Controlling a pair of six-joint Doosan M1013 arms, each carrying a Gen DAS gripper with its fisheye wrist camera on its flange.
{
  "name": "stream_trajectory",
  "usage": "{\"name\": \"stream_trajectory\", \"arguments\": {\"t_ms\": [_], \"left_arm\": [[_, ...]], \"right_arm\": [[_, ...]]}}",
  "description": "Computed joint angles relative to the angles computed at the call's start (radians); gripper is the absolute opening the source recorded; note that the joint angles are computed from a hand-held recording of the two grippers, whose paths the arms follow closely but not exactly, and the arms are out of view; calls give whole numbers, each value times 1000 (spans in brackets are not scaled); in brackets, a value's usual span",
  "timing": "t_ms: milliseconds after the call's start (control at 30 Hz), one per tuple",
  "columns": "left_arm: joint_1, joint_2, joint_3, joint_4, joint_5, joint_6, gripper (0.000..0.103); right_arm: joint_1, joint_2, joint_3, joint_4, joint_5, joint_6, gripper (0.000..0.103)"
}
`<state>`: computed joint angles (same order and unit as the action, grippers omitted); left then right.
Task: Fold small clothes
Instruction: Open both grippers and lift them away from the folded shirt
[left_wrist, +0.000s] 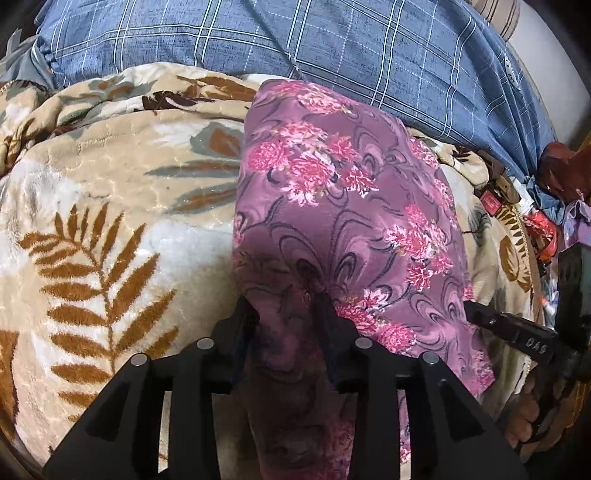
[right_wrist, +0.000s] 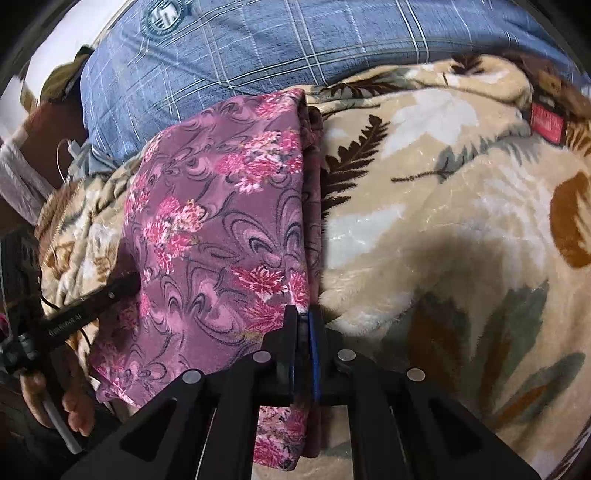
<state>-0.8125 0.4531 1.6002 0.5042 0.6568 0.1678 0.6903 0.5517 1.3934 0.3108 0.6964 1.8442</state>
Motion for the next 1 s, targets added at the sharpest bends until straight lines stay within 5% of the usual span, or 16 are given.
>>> {"name": "stream_trajectory", "arguments": {"t_ms": [133,300,367,533,767,1000], "left_arm": [[-14,3,-7,54,35,-25,35],[-39,17,-24,139,104,-39,36],[-42,17,-24,137,117,-44,43],[-35,-24,29,80,47,-82,51],[-110,-60,97,229,83,-238,51],[-168,-90,123,240,133,-305,53]], "right_arm": [[-8,-3,10,41,-7,-24,4],[15,-7,12,-65,-28,52,5],[20,-11,17,-85,-35,82,5],[46,-33,43,-208,-58,214,7],[105,-96,122,-384,-43,474,25],[147,-135,151,-415,-29,518,48]]}}
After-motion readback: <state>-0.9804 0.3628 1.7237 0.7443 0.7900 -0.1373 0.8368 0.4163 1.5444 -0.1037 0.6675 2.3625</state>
